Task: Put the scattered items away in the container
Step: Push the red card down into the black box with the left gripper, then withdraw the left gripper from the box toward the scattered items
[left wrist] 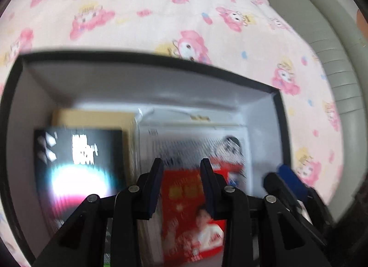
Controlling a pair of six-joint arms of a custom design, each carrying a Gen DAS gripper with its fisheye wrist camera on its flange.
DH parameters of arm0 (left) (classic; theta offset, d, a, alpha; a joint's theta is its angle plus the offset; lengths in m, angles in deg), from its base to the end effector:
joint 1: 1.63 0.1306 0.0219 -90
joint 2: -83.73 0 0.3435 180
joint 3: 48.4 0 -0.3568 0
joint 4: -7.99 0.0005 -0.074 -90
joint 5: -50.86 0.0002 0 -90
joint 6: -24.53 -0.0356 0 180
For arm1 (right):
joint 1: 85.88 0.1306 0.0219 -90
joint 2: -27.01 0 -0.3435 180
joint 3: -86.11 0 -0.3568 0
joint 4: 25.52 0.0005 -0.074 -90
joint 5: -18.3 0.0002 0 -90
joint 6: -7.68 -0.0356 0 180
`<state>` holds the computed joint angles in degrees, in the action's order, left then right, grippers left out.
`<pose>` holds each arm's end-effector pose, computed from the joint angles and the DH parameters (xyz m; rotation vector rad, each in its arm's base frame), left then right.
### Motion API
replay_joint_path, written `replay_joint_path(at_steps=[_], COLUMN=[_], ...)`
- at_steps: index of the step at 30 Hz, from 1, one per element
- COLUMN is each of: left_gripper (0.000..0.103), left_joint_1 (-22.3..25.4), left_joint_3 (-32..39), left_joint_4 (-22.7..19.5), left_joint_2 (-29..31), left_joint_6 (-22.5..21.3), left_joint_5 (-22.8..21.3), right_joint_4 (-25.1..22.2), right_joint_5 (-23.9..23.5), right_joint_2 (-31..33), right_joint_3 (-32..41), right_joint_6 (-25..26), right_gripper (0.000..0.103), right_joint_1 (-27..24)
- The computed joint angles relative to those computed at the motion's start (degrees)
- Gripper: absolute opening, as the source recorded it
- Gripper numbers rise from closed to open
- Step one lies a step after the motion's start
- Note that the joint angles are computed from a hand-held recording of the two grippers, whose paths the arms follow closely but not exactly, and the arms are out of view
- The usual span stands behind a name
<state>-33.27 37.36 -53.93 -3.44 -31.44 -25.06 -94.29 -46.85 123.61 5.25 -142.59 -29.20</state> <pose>0.3627 -0.2342 0.3284 0.0059 2.9079 -0.5940 0.2659 0.3763 0.3903 0.1985 2.5514 0.1641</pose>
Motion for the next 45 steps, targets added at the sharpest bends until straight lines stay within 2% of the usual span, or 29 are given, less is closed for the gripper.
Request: replay_joint_path(at_steps=[4, 7, 10, 15, 17, 21, 24, 26, 28, 30, 31, 35, 38, 42, 45], left_gripper=[0.028, 0.028, 0.028, 0.028, 0.028, 0.028, 0.027, 0.028, 0.028, 0.028, 0.028, 0.028, 0.028, 0.028, 0.028], left_joint_1=[-0.83, -1.09, -0.62, 0.01, 0.04, -0.97, -1.88, -2.05, -0.92, 0.54, 0.74, -0.26, -2.22, -5.48, -8.28], left_joint_3=[4.64, 4.21, 3.75, 4.59, 5.61, 7.88, 5.58, 5.0, 4.42, 2.46, 1.78, -1.27, -3.67, -5.13, -5.94], left_joint_4=[-3.05, -3.65, -4.83, 0.0, -0.81, -3.26, -4.86, -4.63, -3.91, -0.96, 0.09, 2.35, 3.73, 1.65, -0.13], left_joint_2=[5.66, 5.4, 4.92, 5.93, 5.85, 8.51, 5.82, 5.19, 4.58, 2.84, 2.11, -3.05, -7.82, -14.69, -18.65], left_joint_6=[-1.62, -1.64, -2.89, -0.75, -1.3, -1.02, 0.04, -1.12, -1.61, -0.51, 0.1, -0.17, -0.5, -0.46, -0.28], left_joint_5=[-0.15, 0.04, 2.31, 5.21, 5.46, 3.84, 0.93, 0.52, 3.58, 7.89, 7.86, 3.97, 0.35, -5.92, -10.92], right_joint_4=[-0.78, -0.76, -0.5, -1.09, -1.22, -0.98, -2.04, -1.7, -1.42, -1.45, -1.27, 0.19, -0.45, -1.68, -4.99], right_joint_5=[-1.08, -1.16, -1.15, -1.17, -0.47, -1.35, -1.39, -2.34, -2.72, -2.12, -1.98, -2.28, -1.78, 1.8, 5.6], right_joint_2=[0.66, 0.1, -0.22, -0.14, -0.27, -0.35, 0.38, 0.41, 0.17, -0.13, -0.36, -1.94, -2.71, -2.65, -1.25], right_joint_3=[-0.05, -0.52, -0.75, -0.64, -0.72, -1.24, -0.43, -0.5, -0.8, -1.04, -1.28, -2.95, -2.35, 0.71, 4.17], right_joint_6=[0.25, -0.52, -1.24, -1.77, -1.91, -2.08, -1.8, -1.87, -2.09, -2.2, -2.26, -2.97, -2.88, -4.84, -8.11], right_gripper=[0.047, 0.047, 0.047, 0.047, 0.047, 0.047, 0.047, 0.047, 0.047, 0.047, 0.047, 0.047, 0.049, 0.053, 0.054], right_joint_1=[-0.25, -0.35, -0.43, -0.2, -0.03, -0.36, -0.26, -0.46, -0.47, -0.27, -0.25, -0.03, 1.61, 5.68, 9.26])
